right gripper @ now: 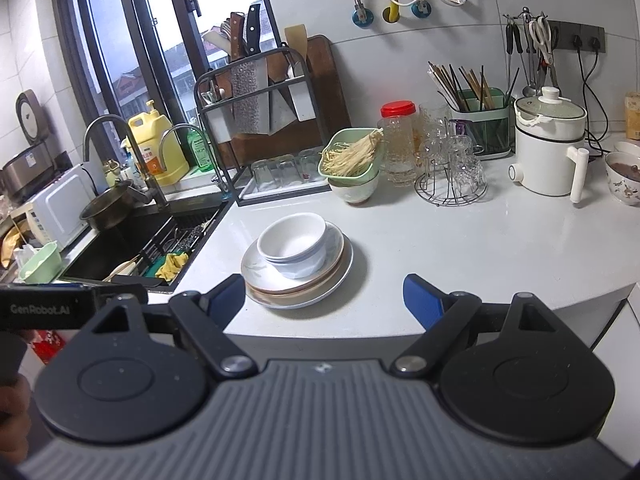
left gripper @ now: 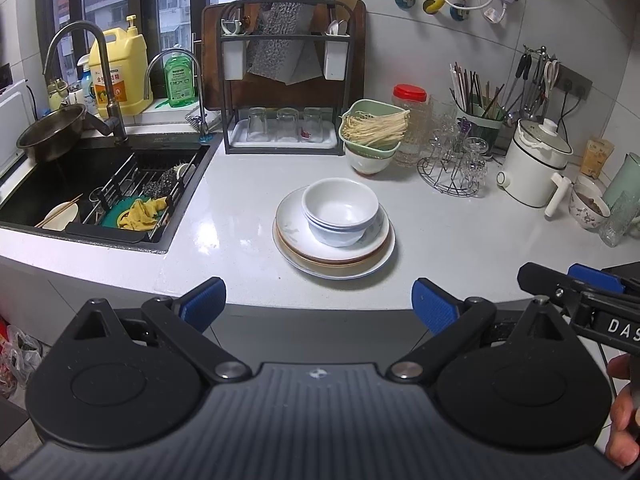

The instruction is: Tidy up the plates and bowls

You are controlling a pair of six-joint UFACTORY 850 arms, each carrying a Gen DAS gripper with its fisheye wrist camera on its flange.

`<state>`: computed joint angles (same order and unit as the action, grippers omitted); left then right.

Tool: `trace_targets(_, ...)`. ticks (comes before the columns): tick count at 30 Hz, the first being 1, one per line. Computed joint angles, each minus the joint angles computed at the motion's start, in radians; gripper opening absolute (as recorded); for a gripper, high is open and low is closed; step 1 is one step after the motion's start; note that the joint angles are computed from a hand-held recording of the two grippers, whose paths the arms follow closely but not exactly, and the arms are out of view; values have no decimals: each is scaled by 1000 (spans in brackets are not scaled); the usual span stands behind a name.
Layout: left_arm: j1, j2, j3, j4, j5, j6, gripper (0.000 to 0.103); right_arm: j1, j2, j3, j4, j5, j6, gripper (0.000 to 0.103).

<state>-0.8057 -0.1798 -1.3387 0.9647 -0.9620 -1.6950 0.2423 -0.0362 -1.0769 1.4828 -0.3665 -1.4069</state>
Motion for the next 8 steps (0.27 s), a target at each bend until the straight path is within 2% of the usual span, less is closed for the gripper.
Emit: trace_targets(8,-9,2,4,22,-19,-27,101,0,11,13,41,11,-45,87)
